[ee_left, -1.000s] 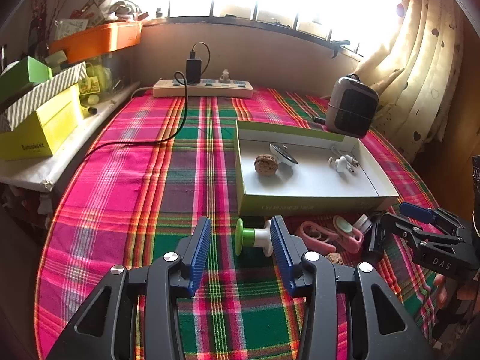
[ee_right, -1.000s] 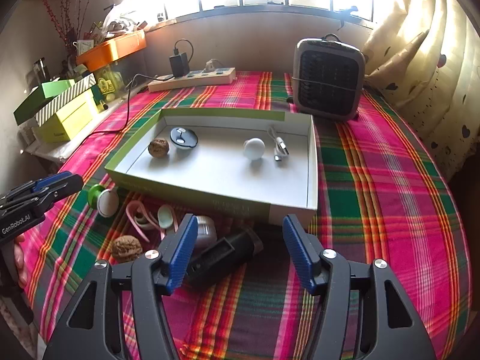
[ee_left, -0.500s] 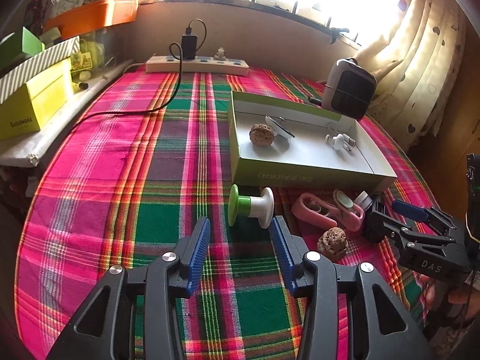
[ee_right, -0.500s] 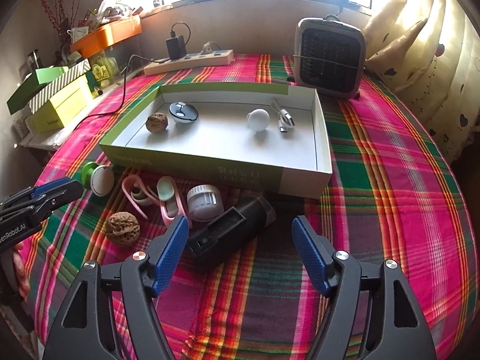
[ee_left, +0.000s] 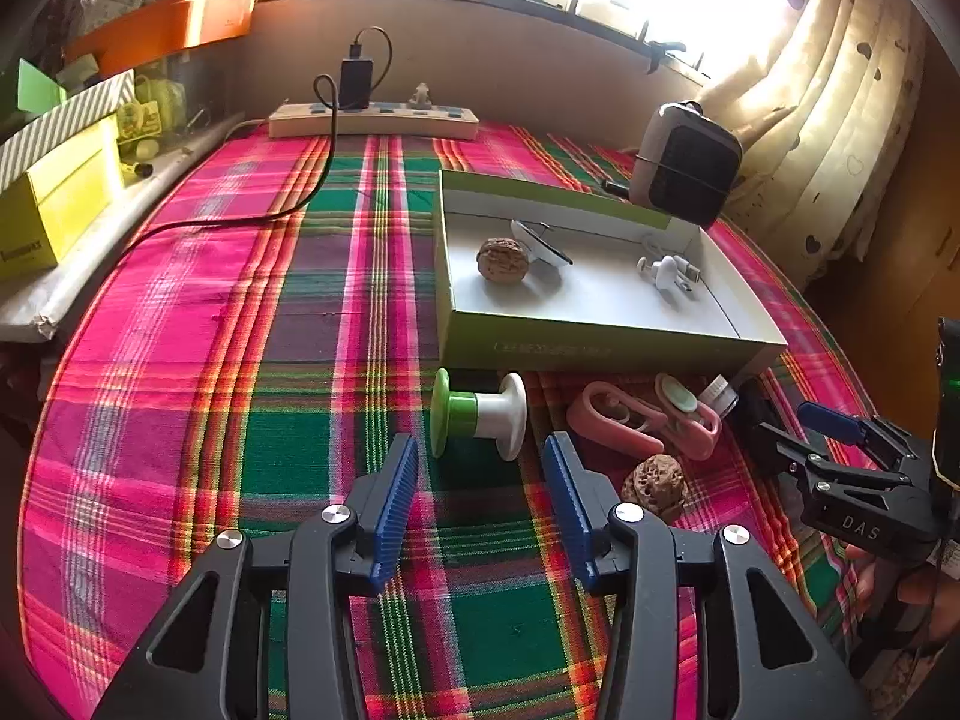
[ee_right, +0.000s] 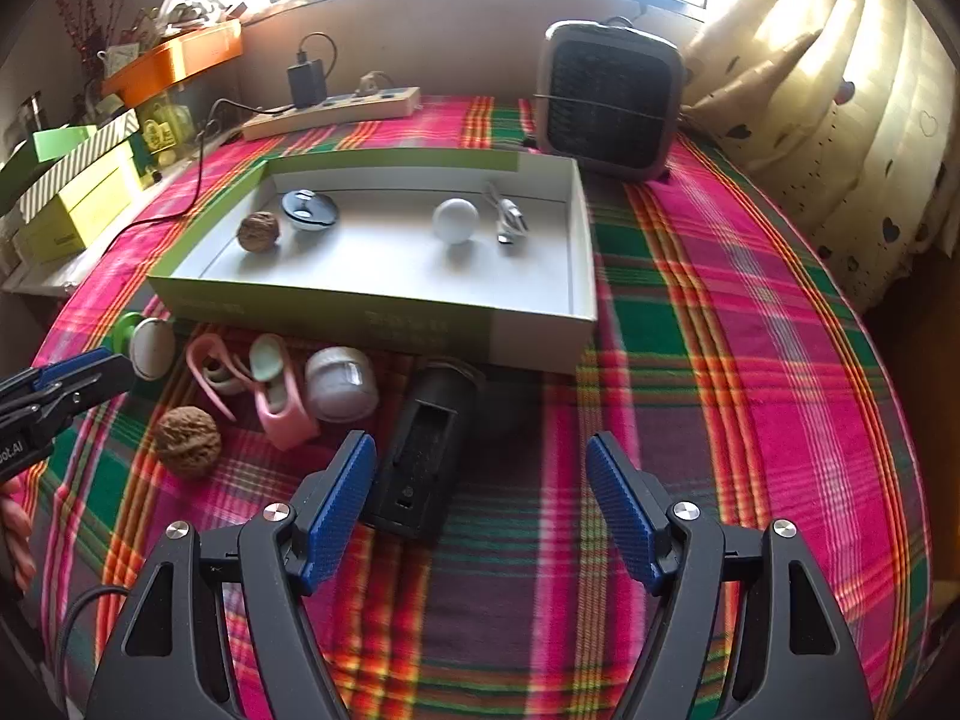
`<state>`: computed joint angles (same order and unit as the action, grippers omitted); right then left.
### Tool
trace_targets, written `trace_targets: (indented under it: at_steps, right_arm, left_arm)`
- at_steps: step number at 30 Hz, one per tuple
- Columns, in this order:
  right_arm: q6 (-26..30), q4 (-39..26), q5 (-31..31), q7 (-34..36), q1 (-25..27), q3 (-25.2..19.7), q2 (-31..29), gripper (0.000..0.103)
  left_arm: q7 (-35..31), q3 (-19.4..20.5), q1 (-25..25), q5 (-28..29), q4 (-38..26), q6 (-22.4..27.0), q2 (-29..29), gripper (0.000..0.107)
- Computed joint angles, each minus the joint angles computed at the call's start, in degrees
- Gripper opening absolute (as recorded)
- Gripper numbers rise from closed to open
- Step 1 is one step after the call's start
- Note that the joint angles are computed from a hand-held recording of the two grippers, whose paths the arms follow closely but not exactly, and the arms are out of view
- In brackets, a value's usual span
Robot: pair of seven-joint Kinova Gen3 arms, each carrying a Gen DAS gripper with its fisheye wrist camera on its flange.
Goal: Organize objects
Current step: 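Withdraw both tools from the box back toward the table items, then close the left gripper on the green-and-white spool while the right grasps the black charger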
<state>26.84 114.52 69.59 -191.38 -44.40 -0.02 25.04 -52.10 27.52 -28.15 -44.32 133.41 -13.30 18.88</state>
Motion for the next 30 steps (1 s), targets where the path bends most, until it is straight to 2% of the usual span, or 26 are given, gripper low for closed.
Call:
trace_targets:
  at_steps: [6, 8, 12, 15, 23, 26, 30]
  right_arm:
    - [0.16, 1.29, 0.49, -1.75, 0.37, 0.26, -0.59, 0.073]
    - [-0.43, 1.63, 1.16, -2.44, 0.95, 0.17, -0.69, 0.073]
    - [-2.14, 2.19, 3.22, -2.99, 2.02, -0.15, -0.6, 0.073]
    - [-3.42, 1.92, 3.7, -1.64, 3.12, -0.67, -0.21, 0.073]
    - [-5.97, 0.73, 2.05, 3.22, 3.58, 0.5, 0.52, 0.073]
    - [-7.13, 0.54, 1.64, 4.35, 3.23, 1.67, 0.7, 0.073]
    - [-8.31, 0.52, 1.12, 5.45, 2.6, 3.09, 0.74, 0.073]
  left_arm:
    - [0.31, 2.17, -1.13, -0.14, -1.06, 1.64, 0.95, 0.043]
    - [-0.61, 2.25, -0.73, 0.86, -1.28, 2.05, 0.96, 0.044]
    - [-3.0, 2.65, -0.08, 3.36, -1.85, 3.25, 1.21, 0.052]
    - [-5.29, 2.44, 0.88, 6.13, -2.62, 4.49, 1.55, 0.053]
    - [-11.19, 0.2, 4.87, 13.93, -4.89, 7.04, 2.44, 0.053]
    - [-13.67, -2.99, 8.19, 17.3, -5.43, 7.23, 2.54, 0.053]
    - [-16.28, -3.3, 8.64, 20.6, -6.08, 7.48, 2.92, 0.053]
